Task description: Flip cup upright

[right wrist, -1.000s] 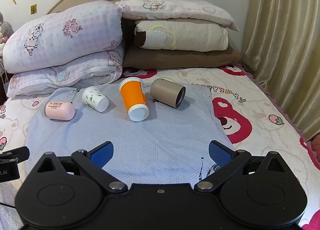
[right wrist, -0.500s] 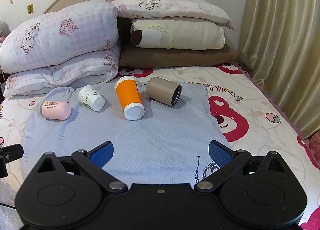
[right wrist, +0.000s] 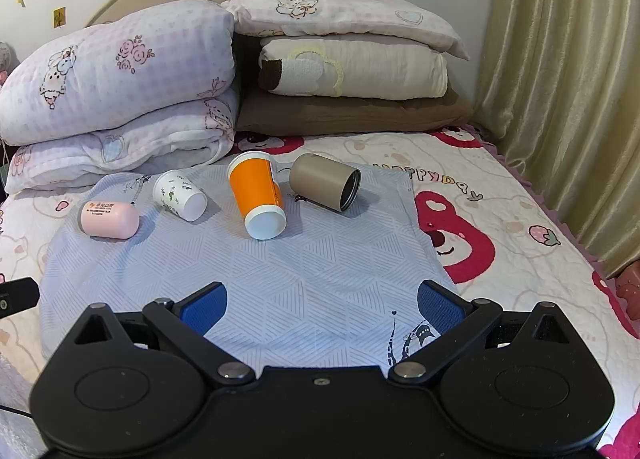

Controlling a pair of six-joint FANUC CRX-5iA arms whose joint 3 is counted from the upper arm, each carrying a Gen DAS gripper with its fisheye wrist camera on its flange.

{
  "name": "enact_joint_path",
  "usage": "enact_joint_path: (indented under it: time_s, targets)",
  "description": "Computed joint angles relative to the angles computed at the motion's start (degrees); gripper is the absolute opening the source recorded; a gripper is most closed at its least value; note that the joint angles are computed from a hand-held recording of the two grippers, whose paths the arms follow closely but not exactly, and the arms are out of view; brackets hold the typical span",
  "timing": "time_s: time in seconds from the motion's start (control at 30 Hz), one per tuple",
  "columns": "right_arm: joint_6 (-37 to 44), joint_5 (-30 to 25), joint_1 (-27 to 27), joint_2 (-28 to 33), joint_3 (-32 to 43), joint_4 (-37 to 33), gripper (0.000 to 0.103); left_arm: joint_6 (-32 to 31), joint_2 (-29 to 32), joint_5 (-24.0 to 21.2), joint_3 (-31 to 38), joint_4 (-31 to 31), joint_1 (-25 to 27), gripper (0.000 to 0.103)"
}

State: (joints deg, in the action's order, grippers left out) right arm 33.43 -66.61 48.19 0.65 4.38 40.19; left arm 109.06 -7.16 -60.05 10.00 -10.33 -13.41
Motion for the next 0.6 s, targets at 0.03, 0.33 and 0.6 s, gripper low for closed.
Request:
enact_joint_path:
  time_s: [0.03, 0.33, 0.6]
  targets:
    - [-0.01, -0.04, 0.02, 0.0, 0.0, 0.01, 0.103, -0.22, 0.0, -0.08, -0.01, 0.14, 0.13, 0.103]
    - [0.41, 0.02, -0.18, -0.19, -0.27, -0.18, 0.103, 0.68, -1.05, 1.31, -1.66, 1.97, 1.93, 0.103]
    - [0.7, 0.16, -0.29, -0.26, -0.29, -0.27, 0.103, 0.16, -1.0, 0.96, -2.08, 4.09, 3.49, 0.103]
